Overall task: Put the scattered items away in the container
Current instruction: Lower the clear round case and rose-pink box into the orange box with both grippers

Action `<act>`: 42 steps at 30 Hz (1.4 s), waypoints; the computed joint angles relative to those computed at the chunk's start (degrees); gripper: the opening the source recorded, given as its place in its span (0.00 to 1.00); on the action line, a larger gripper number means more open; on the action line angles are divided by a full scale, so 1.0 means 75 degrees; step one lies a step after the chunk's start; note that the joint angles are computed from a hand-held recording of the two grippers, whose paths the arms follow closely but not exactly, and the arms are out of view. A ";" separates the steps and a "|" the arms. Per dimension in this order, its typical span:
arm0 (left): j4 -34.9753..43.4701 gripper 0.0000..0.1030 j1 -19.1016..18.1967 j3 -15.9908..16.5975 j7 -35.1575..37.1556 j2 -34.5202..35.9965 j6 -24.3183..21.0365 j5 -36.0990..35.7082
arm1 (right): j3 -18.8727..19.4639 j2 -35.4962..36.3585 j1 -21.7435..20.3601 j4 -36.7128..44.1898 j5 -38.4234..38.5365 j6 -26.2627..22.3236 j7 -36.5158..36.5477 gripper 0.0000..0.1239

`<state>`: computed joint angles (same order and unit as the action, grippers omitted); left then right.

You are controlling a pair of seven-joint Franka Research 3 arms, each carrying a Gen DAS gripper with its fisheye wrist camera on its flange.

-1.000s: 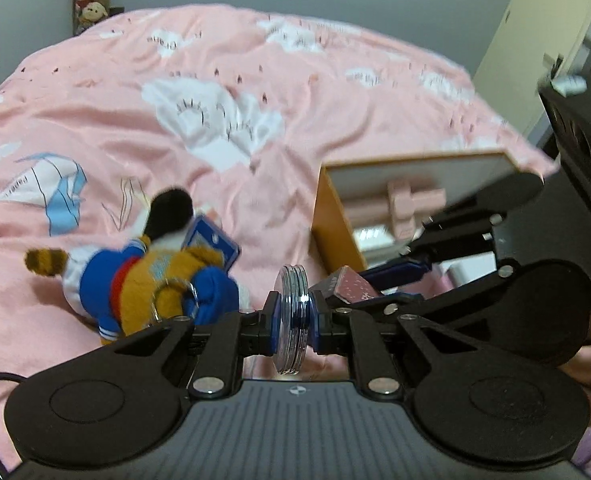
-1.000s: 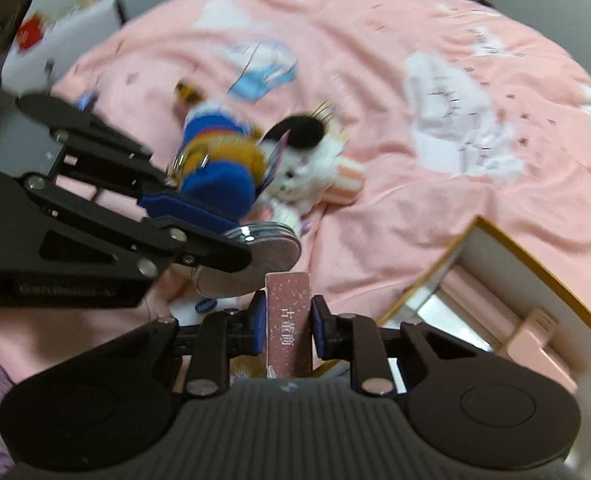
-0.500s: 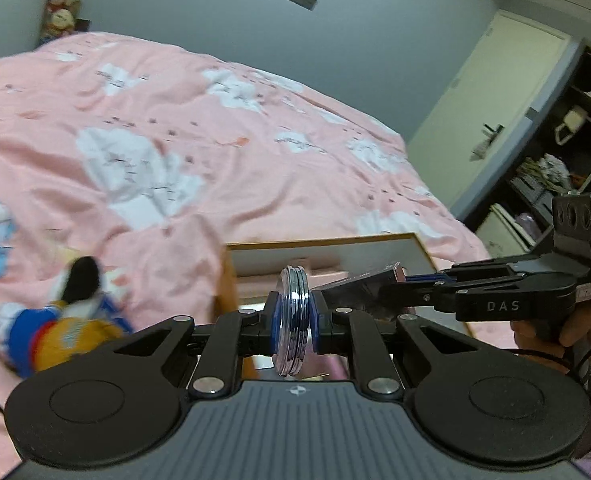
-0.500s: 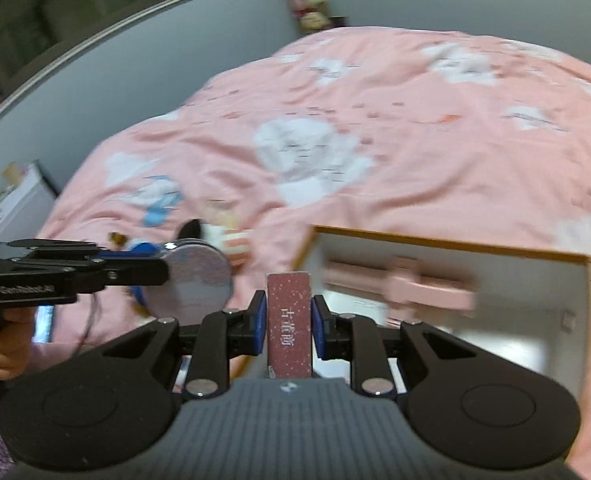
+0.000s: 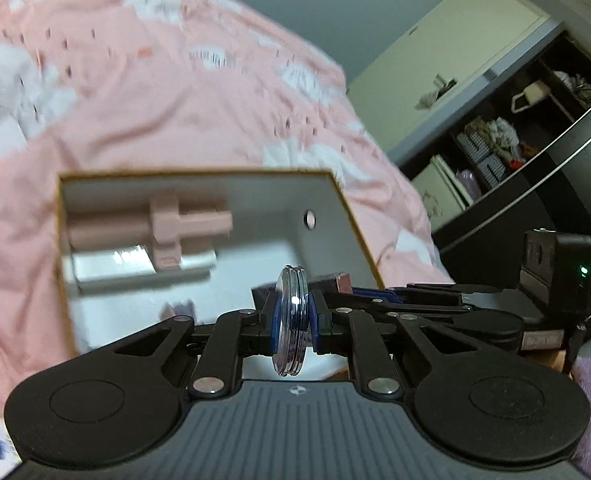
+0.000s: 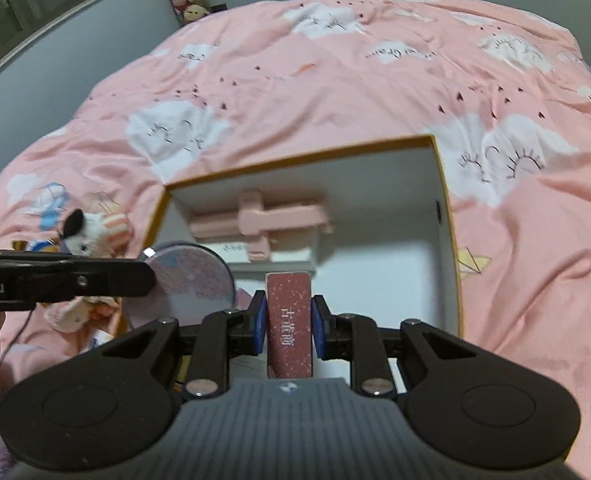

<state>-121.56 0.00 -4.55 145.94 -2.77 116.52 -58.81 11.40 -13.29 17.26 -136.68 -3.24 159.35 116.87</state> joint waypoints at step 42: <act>0.0535 0.18 -0.0427 -0.0640 -0.2947 0.0716 0.0605 0.3066 | -0.0454 0.0942 0.0422 0.0591 0.1693 -0.1094 -0.0722 0.20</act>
